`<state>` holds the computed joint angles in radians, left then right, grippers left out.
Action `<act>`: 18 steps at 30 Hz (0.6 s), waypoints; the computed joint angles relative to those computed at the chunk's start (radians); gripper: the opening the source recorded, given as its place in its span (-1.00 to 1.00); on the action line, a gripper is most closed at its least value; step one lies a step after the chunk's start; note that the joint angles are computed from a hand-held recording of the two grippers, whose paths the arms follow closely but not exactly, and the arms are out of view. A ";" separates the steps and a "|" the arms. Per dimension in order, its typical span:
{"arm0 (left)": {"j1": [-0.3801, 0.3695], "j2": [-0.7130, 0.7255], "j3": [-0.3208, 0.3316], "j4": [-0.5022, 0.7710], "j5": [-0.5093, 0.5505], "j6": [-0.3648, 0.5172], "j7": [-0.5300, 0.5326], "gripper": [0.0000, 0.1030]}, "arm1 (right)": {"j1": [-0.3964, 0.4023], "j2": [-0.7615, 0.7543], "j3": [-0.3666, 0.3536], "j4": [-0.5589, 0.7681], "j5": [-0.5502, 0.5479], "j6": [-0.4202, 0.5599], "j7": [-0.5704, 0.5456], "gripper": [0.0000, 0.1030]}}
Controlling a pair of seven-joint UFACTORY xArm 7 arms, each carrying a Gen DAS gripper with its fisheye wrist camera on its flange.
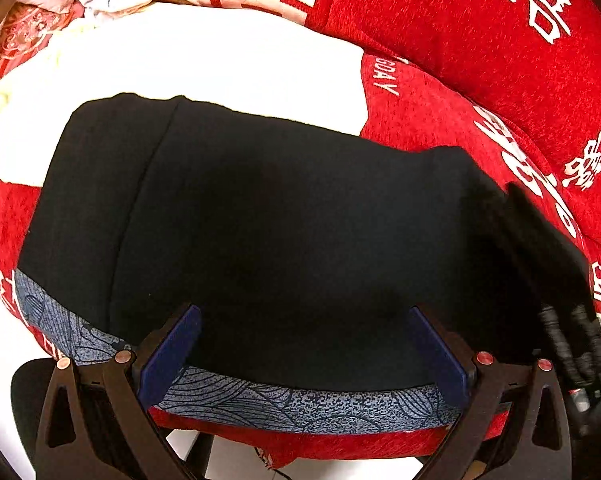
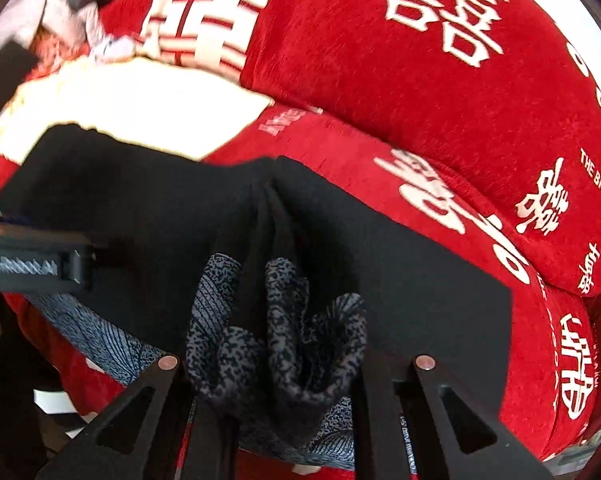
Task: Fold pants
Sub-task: 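Lay the leg end onto the folded pants and open the right gripper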
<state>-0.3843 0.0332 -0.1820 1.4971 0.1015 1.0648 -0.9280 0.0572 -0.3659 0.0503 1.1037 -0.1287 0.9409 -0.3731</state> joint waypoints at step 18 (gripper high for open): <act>-0.064 0.167 -0.009 0.331 0.047 0.069 0.064 1.00 | 0.015 -0.112 -0.254 0.152 0.371 0.294 -0.260 0.63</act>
<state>-0.4481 0.1998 -0.1912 1.8280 0.1480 1.1343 -0.8640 0.0725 -0.4783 -0.2040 1.2555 0.2418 1.2354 -0.6333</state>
